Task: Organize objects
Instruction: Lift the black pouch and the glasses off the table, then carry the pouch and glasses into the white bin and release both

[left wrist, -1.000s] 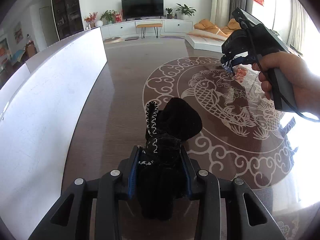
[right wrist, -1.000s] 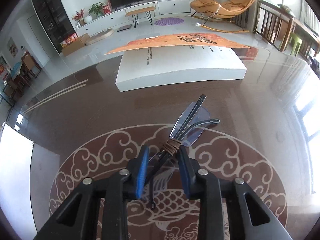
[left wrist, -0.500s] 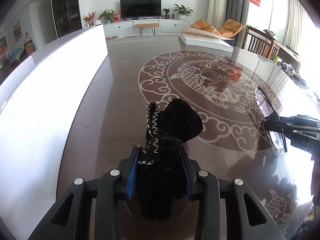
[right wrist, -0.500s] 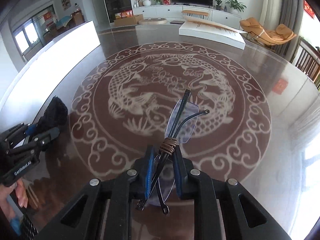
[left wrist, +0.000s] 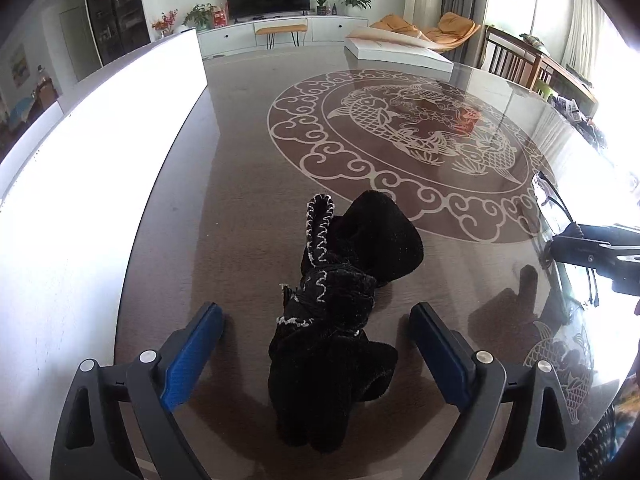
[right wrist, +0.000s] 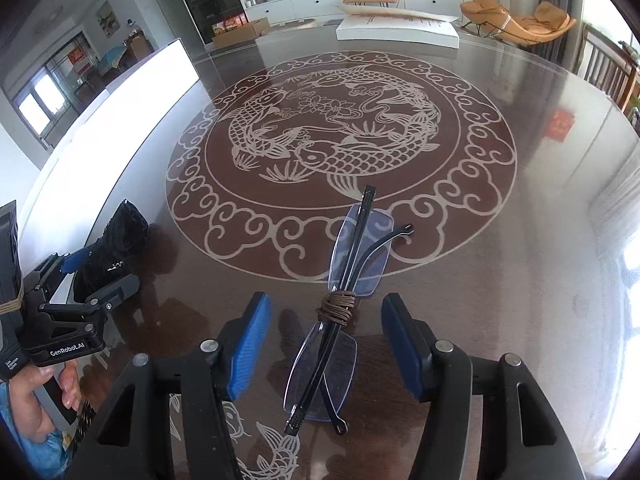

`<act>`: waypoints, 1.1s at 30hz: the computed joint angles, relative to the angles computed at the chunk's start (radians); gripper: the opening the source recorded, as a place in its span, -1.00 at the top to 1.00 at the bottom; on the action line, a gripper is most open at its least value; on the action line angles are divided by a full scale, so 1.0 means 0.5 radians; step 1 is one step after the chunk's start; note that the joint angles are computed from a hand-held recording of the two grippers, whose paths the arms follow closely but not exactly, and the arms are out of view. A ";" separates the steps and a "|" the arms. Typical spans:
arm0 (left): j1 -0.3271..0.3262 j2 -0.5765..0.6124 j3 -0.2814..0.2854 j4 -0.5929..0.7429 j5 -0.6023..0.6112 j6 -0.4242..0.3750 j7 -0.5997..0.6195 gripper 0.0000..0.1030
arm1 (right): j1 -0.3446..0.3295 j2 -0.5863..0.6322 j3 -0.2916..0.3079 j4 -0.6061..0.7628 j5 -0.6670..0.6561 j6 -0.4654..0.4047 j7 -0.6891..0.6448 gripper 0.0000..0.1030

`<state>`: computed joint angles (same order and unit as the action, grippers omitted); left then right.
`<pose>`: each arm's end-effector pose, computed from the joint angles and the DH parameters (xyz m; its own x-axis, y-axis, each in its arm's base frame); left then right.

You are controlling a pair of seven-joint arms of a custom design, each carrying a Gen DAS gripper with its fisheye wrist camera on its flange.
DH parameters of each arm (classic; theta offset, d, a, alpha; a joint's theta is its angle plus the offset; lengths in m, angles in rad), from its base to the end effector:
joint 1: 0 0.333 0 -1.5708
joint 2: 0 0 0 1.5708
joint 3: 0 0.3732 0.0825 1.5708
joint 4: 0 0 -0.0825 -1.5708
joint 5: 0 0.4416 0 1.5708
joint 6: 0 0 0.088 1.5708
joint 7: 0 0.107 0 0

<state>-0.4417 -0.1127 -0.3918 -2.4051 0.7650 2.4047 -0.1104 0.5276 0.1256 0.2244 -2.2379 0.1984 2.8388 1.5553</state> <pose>0.3571 -0.3878 0.3840 0.2906 -0.9568 -0.0114 -0.8002 -0.2364 -0.5511 0.4641 0.4167 0.3824 0.5752 -0.8024 -0.1592 -0.7675 -0.4620 -0.4443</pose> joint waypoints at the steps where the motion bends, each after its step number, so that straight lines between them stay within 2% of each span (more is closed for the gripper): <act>1: 0.007 0.008 0.009 0.006 0.001 0.007 0.016 -0.87 | 0.027 0.005 -0.026 0.010 -0.093 -0.008 0.082 -0.06; 2: 0.016 0.016 0.017 0.010 0.016 0.025 0.016 -0.87 | 0.049 0.007 -0.050 0.019 -0.187 -0.021 0.164 0.11; 3: 0.027 0.013 0.023 0.003 0.052 0.056 -0.003 -0.84 | 0.056 0.004 -0.059 0.019 -0.238 -0.033 0.204 0.60; 4: 0.039 -0.002 0.027 -0.016 0.108 0.102 -0.050 -0.69 | 0.048 -0.001 -0.052 0.017 -0.233 -0.039 0.205 0.74; 6: 0.058 -0.045 0.025 -0.048 0.191 0.146 -0.124 0.43 | 0.035 -0.024 -0.040 0.003 -0.219 -0.036 0.198 0.75; 8: 0.084 -0.115 0.021 -0.106 0.241 0.247 -0.216 0.43 | 0.022 -0.062 -0.022 -0.016 -0.174 -0.010 0.151 0.76; 11: 0.099 -0.277 -0.042 -0.168 0.269 0.238 -0.361 0.43 | 0.022 -0.125 0.016 -0.013 -0.038 0.017 0.019 0.76; 14: 0.118 -0.572 -0.103 -0.262 0.228 0.257 -0.449 0.43 | 0.058 -0.141 0.061 0.085 0.141 0.030 -0.148 0.76; 18: 0.083 -1.024 -0.087 -0.393 -0.004 0.040 -0.223 0.43 | 0.139 -0.034 0.156 0.380 0.397 -0.014 -0.417 0.76; 21: 0.048 -1.352 -0.032 -0.526 -0.238 -0.277 -0.009 0.43 | 0.225 0.140 0.244 0.680 0.441 -0.088 -0.536 0.76; 23: 0.049 -1.549 0.003 -0.622 -0.388 -0.507 0.100 0.43 | 0.286 0.277 0.307 0.894 0.450 -0.176 -0.605 0.76; 24: 0.052 -1.649 0.033 -0.682 -0.452 -0.573 0.141 0.43 | 0.331 0.354 0.322 1.009 0.413 -0.235 -0.618 0.76; 27: 0.091 -1.824 0.113 -0.818 -0.618 -0.720 0.269 0.42 | 0.547 0.643 0.260 1.411 0.128 -0.439 -0.532 0.76; 31: 0.158 -1.903 0.199 -0.933 -0.792 -0.685 0.414 0.38 | 0.830 1.039 0.091 1.961 -0.251 -0.833 -0.328 0.75; 33: 0.196 -1.899 0.194 -0.952 -0.860 -0.662 0.477 0.21 | 0.905 1.202 0.035 2.192 -0.343 -1.024 -0.253 0.73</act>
